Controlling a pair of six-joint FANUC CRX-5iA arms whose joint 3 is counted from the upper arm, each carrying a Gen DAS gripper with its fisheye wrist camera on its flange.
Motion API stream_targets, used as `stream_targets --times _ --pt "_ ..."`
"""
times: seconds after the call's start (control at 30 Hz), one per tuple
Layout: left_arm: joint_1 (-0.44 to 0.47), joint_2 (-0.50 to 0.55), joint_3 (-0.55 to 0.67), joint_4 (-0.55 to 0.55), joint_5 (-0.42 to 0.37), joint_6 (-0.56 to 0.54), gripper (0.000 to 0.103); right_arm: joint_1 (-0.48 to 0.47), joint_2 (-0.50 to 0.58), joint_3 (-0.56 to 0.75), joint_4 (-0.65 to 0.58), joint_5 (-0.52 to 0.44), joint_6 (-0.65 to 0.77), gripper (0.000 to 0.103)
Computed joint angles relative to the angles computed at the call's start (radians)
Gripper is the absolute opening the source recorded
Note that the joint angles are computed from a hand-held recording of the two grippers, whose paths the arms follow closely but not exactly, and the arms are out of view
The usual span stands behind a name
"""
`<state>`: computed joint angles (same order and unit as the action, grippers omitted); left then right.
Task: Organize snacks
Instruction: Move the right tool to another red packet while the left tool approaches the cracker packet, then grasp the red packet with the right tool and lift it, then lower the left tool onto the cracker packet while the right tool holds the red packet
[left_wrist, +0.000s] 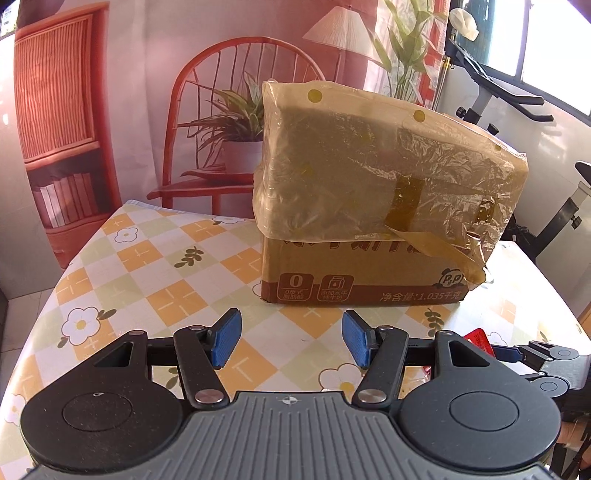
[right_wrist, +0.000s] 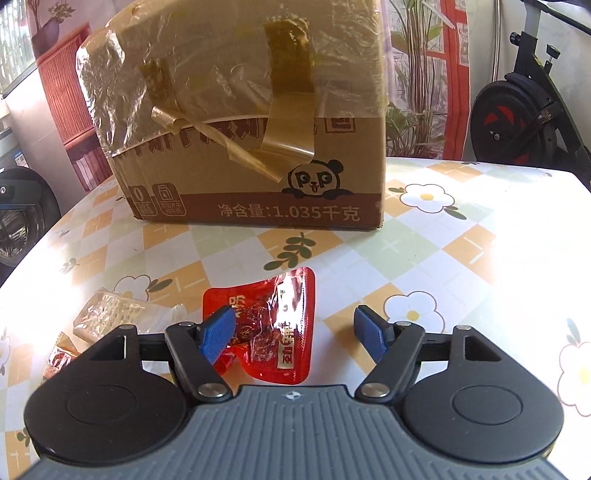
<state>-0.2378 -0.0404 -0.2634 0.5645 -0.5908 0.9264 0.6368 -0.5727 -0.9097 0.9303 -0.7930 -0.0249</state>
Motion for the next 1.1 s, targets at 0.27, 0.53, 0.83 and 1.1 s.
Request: stream_targets --times 0.27,0.53,0.83,1.1 --pt "-0.002 -0.005 -0.031 0.028 -0.002 -0.021 0.063 -0.039 -0.018 -0.064 0.137 0.100 -0.106 0.041" --pt "-0.015 0.004 -0.052 0.032 -0.035 -0.034 0.063 -0.105 -0.100 -0.152 0.272 0.245 -0.242 0.013" --pt "-0.045 -0.023 -0.114 0.032 -0.025 -0.027 0.063 -0.142 -0.131 -0.187 0.350 0.280 -0.329 0.013" --pt "-0.053 -0.023 -0.132 -0.031 -0.018 0.102 0.063 -0.171 -0.144 -0.200 0.369 0.320 -0.342 0.013"
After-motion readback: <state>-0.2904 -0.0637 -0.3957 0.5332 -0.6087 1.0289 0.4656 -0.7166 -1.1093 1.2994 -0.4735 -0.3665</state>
